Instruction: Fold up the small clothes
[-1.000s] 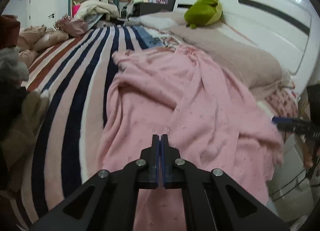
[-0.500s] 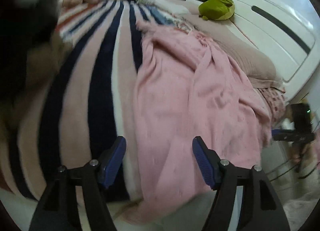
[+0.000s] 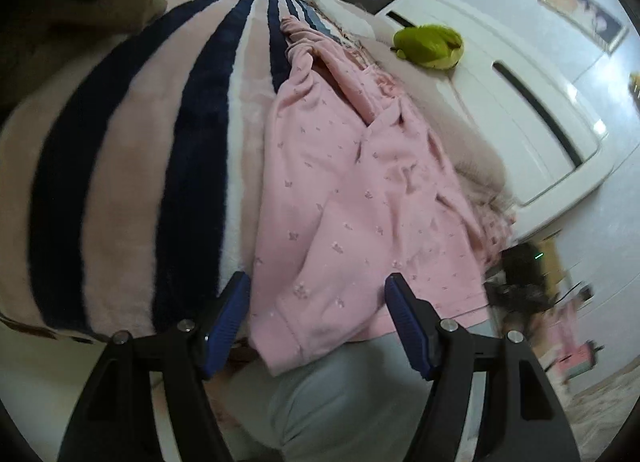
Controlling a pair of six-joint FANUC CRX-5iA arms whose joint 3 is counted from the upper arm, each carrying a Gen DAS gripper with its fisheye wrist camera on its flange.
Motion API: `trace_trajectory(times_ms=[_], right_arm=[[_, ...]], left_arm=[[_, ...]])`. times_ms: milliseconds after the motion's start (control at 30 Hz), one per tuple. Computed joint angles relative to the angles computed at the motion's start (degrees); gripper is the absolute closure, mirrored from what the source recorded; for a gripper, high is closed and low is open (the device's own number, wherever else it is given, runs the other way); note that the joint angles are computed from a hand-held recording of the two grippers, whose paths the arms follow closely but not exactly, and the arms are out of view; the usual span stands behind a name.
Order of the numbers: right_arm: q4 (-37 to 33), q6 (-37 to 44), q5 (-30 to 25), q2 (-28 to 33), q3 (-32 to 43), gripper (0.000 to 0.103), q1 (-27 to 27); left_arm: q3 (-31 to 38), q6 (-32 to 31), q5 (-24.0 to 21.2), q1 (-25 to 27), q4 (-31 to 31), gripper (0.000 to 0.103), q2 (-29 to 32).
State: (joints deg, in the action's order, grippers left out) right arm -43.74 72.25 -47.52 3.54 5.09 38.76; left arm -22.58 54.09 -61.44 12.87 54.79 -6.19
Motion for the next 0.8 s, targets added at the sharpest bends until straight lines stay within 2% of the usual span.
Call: trace_trajectory(times_ms=[33,100,133,167,233,367,467,500,567,667,700,800], right_arm=[[-3.53,2.57,0.96,0.11,-0.45,0.036,-0.98],[-15.01,11.32,1.52,0.96,-0.75,0.038,-4.37],[-19.5,14.91,1.07,1.38,-0.7,0.04,-5.71],[-25.73,20.42,-0.5,2.19,-0.31,0.047,-7.65],[-30.28,25.56,-2.4,3.27,0.94,0.048,-8.89],[-26.53,24.78,-2.19,4.07,3.6,0.048,-7.71],[-18.29,18.25,-0.33,4.37,4.76,0.05,-5.17],[-17.74,17.78,-0.37,4.06,4.42,0.05,-4.96],[-18.76,18.35,-0.75,4.44,4.5,0.05,-5.27],[-20.51,19.66,-0.57,4.6,4.62,0.052,-5.72],[-21.17,20.35,-0.53,4.65,4.67,0.055,-5.9],[-22.07,21.38,-0.12,4.88,5.28,0.055,-6.1]], left_arm=[[-0.53,-0.39,-0.54,0.12,1.81,0.038,0.41],[-1.75,-0.43,-0.26,-0.02,4.66,0.038,0.59],[-2.23,-0.45,-0.51,0.15,5.75,0.038,0.62],[-2.81,-0.16,-1.28,0.25,7.47,0.038,0.86],[-3.2,0.79,-2.29,0.3,8.01,0.038,1.05],[-3.41,1.69,-3.01,0.29,5.75,0.038,0.62],[-4.56,2.7,-3.56,0.15,4.83,0.037,0.42],[-5.61,2.55,-3.12,0.05,5.45,0.037,0.08],[-8.28,1.24,-0.63,-1.22,10.05,0.042,-0.91],[-10.51,-4.36,1.86,-4.28,19.18,0.047,-1.58],[-10.1,-4.69,2.96,-5.02,19.82,0.047,-1.51],[-9.2,-5.12,6.52,-6.57,21.71,0.051,-1.06]])
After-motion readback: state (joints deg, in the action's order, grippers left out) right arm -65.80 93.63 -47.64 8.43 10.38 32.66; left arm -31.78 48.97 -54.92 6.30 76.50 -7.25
